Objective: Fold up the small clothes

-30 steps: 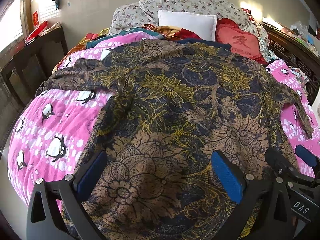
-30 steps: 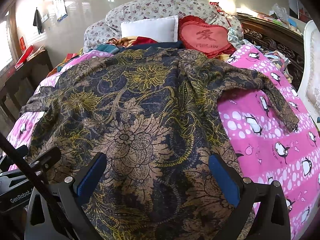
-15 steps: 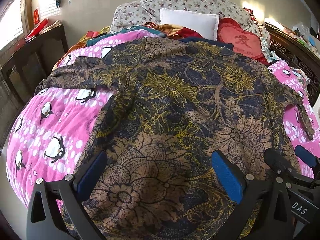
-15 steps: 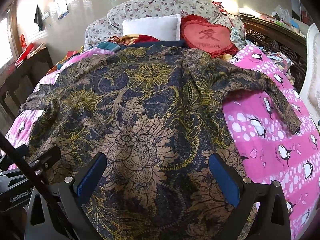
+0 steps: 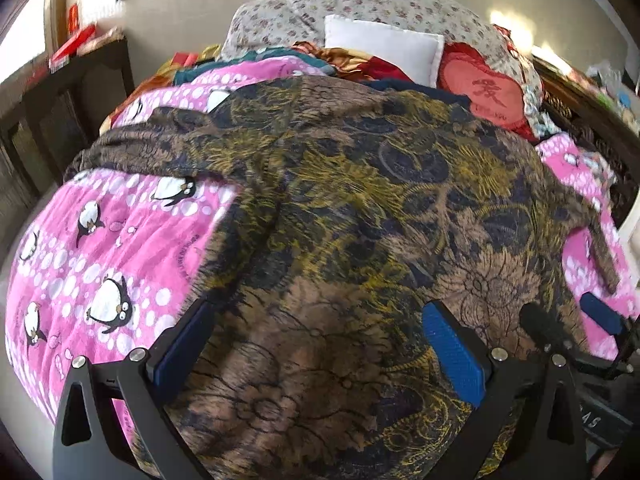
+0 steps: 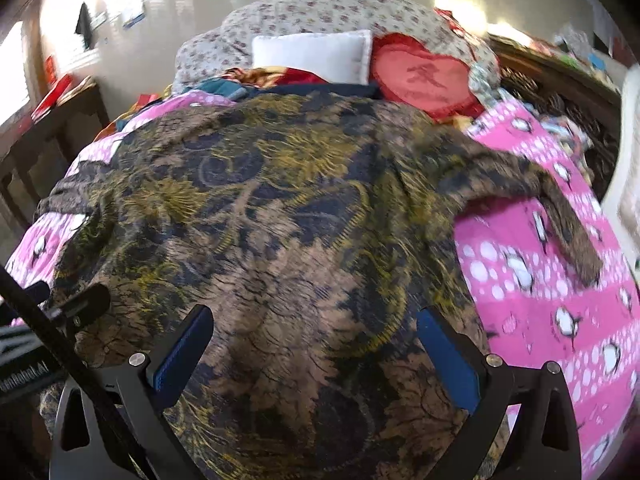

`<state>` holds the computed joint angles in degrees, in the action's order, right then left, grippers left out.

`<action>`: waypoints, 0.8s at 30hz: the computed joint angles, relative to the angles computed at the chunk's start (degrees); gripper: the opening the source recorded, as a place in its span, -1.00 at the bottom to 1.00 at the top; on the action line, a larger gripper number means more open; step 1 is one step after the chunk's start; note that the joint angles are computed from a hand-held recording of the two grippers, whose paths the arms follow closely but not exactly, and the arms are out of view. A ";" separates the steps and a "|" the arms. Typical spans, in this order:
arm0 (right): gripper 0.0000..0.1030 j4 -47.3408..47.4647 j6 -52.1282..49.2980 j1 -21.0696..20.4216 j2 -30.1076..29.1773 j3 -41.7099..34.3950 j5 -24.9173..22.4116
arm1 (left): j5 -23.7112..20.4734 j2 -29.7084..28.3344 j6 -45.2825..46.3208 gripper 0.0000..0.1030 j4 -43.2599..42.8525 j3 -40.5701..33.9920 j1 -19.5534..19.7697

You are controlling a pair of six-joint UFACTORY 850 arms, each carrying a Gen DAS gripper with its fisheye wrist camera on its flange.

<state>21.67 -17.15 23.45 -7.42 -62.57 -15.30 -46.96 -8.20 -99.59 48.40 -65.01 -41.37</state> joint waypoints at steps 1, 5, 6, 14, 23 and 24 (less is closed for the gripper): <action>1.00 3.16 -3.34 0.12 -0.27 -0.52 -0.58 | 1.00 0.99 -0.09 1.00 -0.44 0.84 0.75; 1.00 13.28 -14.42 1.61 -2.48 -3.93 -3.54 | 2.41 6.38 -1.10 1.00 -1.10 5.32 4.70; 1.00 13.19 -15.09 2.48 -3.31 -5.16 -3.87 | 2.00 7.81 -1.45 1.00 -0.90 6.49 5.78; 0.93 20.87 -28.23 10.76 -12.12 -16.98 -7.61 | 5.72 20.61 -2.37 1.00 -5.04 17.67 22.75; 0.73 19.39 -29.51 19.53 -25.42 -35.01 -10.62 | 25.39 26.30 18.74 1.00 -31.21 26.07 48.95; 0.71 17.72 -28.21 20.15 -26.81 -36.89 -10.65 | 26.94 25.47 22.05 1.00 -34.76 26.03 50.42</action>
<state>39.40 -45.36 43.60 -34.24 -99.46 -25.95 -20.01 17.27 -77.55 13.64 -38.98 9.05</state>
